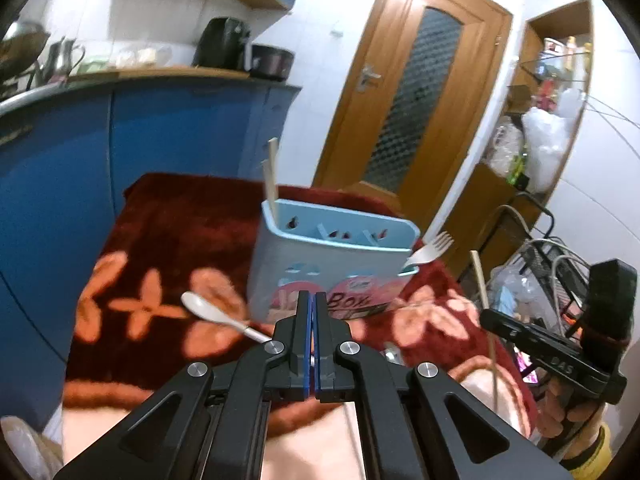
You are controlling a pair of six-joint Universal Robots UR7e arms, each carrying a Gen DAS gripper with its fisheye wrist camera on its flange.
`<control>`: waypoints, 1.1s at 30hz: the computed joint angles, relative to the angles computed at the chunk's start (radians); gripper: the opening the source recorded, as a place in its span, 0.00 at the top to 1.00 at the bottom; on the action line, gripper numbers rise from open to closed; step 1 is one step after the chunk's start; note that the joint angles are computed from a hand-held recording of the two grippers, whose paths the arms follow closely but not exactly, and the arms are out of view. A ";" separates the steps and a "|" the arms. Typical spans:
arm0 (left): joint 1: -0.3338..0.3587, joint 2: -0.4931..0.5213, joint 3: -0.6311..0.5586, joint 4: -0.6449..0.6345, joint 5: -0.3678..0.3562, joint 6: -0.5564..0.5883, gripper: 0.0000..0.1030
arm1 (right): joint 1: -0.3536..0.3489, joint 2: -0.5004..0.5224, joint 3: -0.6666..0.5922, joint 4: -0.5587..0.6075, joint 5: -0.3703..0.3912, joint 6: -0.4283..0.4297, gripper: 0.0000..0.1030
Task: Organize utensils
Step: 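Carry the white spoon over the box with the left tool while the right tool carries the chopstick there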
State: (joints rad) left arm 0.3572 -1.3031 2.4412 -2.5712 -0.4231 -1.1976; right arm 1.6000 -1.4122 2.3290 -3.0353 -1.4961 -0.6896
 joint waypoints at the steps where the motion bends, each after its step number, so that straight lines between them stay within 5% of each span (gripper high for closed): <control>1: 0.013 -0.017 -0.008 0.052 -0.011 -0.038 0.99 | -0.003 0.000 -0.002 0.006 0.003 0.000 0.94; 8: 0.113 -0.082 -0.036 0.235 -0.067 -0.176 0.66 | -0.020 -0.004 -0.007 0.029 0.024 0.002 0.94; 17: 0.278 -0.033 -0.070 0.150 -0.100 -0.107 0.66 | -0.038 0.000 -0.014 0.037 0.028 0.003 0.94; 30: 0.397 0.040 -0.065 -0.140 -0.168 0.081 0.66 | -0.048 0.032 -0.037 0.032 0.017 0.019 0.94; 33: 0.409 0.055 -0.065 -0.151 -0.163 0.081 0.81 | -0.046 0.036 -0.037 0.028 0.013 0.024 0.94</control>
